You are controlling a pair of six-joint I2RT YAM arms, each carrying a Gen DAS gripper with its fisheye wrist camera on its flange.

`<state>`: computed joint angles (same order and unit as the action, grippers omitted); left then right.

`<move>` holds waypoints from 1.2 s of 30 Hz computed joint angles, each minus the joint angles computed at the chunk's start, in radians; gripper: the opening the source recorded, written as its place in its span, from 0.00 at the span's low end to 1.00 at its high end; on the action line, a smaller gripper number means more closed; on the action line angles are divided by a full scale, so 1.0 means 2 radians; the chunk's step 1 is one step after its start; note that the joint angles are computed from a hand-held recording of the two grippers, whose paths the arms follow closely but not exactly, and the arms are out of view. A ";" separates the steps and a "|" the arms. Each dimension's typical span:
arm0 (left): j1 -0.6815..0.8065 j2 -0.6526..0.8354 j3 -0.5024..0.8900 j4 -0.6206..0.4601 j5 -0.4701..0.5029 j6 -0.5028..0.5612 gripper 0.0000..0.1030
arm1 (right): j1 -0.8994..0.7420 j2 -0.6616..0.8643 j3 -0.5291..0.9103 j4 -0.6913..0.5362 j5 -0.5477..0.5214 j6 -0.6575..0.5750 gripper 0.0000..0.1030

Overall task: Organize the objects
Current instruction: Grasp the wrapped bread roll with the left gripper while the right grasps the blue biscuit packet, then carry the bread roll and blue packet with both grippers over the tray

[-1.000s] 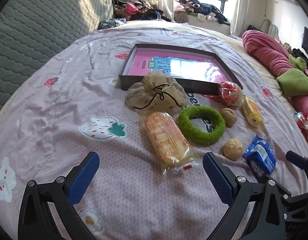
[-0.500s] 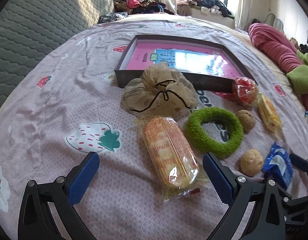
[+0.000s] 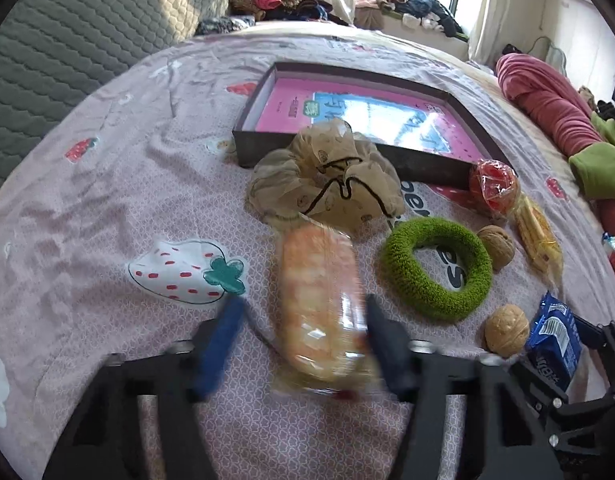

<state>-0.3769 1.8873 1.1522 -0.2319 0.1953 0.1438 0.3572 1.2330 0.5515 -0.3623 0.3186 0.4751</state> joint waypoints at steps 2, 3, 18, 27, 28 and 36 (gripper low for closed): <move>0.003 0.007 0.008 -0.010 0.009 0.006 0.46 | -0.001 0.000 0.003 -0.003 0.001 0.002 0.87; 0.003 0.006 0.007 -0.009 0.012 0.008 0.39 | 0.000 -0.003 0.003 -0.004 0.004 0.005 0.81; 0.019 -0.035 -0.030 -0.008 0.040 0.028 0.37 | 0.040 -0.060 -0.011 -0.039 0.024 0.039 0.52; 0.020 -0.084 -0.061 -0.010 0.041 0.034 0.37 | 0.072 -0.086 0.006 -0.075 0.043 0.067 0.52; 0.020 -0.089 -0.061 -0.014 0.043 0.036 0.37 | 0.074 -0.088 0.011 -0.080 0.046 0.067 0.52; 0.026 -0.102 -0.034 -0.038 0.051 0.031 0.37 | 0.078 -0.089 0.054 -0.107 0.064 0.055 0.52</move>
<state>-0.3246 1.6829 1.0835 -0.3076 0.2967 0.2065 0.5141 1.0542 0.6595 -0.5759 0.4460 0.5844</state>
